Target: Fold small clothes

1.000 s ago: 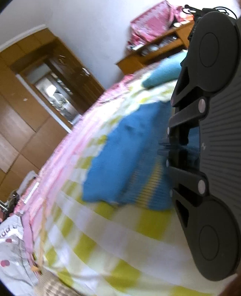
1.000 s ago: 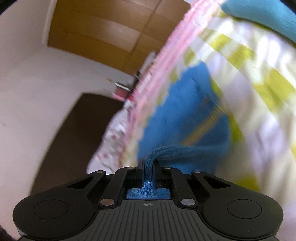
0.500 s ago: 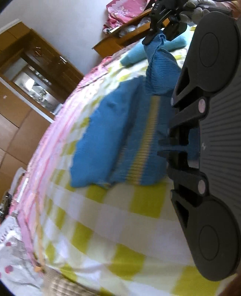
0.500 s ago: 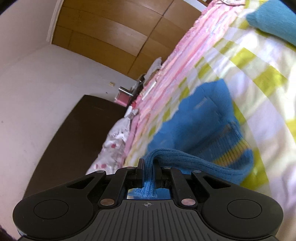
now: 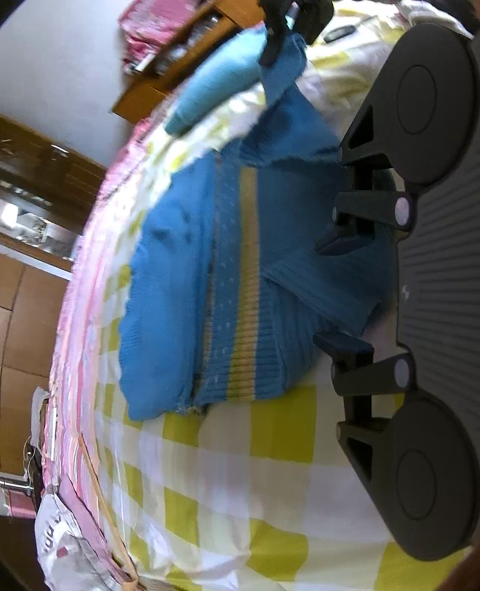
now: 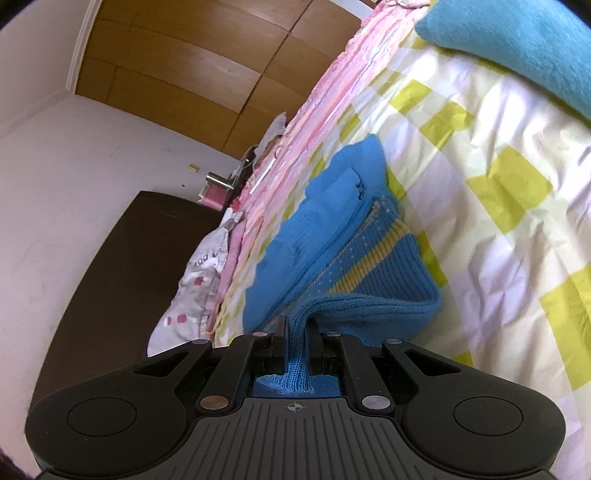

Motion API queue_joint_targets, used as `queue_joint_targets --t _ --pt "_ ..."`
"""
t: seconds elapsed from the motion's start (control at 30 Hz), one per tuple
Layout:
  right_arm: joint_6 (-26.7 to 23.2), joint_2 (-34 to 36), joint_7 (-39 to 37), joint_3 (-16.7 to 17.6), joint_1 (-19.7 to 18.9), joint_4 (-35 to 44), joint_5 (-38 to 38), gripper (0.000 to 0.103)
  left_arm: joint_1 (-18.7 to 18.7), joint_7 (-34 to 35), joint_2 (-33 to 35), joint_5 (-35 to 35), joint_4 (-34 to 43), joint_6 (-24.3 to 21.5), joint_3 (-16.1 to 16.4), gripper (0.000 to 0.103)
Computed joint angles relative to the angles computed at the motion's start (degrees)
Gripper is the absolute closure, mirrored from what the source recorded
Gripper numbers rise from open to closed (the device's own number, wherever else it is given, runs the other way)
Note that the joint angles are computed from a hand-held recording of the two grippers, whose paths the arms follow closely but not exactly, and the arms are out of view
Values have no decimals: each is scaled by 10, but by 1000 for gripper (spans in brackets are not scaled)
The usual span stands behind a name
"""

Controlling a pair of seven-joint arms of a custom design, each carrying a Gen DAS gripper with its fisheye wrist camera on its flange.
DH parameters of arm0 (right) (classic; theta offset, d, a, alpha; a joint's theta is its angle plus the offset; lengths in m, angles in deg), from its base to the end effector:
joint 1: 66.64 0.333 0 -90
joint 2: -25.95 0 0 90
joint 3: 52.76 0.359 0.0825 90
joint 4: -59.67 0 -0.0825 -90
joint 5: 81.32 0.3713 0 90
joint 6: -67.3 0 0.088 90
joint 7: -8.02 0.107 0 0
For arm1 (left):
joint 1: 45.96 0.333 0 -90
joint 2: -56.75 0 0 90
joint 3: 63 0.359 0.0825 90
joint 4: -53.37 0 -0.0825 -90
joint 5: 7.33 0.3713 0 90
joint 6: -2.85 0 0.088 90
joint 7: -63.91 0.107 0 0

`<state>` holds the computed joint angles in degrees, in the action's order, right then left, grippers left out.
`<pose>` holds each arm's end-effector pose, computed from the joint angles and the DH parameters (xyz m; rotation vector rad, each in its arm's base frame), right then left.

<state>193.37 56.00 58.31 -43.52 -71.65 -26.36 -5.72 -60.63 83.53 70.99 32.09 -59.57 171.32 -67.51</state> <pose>0.7347 0.0626 0.4531 -1.3729 1.4305 0.4733 0.5940 -0.2458 0.4692 -2.0975 1.5841 -0.9478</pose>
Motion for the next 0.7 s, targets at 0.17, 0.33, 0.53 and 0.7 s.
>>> queue_joint_targets --t 0.17,0.33,0.53,0.7 --pt "-7 0 -1 0 -1 -5 -3 94 35 115 6 -102 1 -17 -53 88" --pt "-16 4 1 3 -5 1 9 94 58 154 -15 -201 -46 71 -72 91" --pt "0 36 -1 18 2 68 33 94 -20 98 -3 -248 -55 240 41 91" --pt "53 116 27 40 27 212 19 94 -136 173 29 -382 -15 289 181 91"
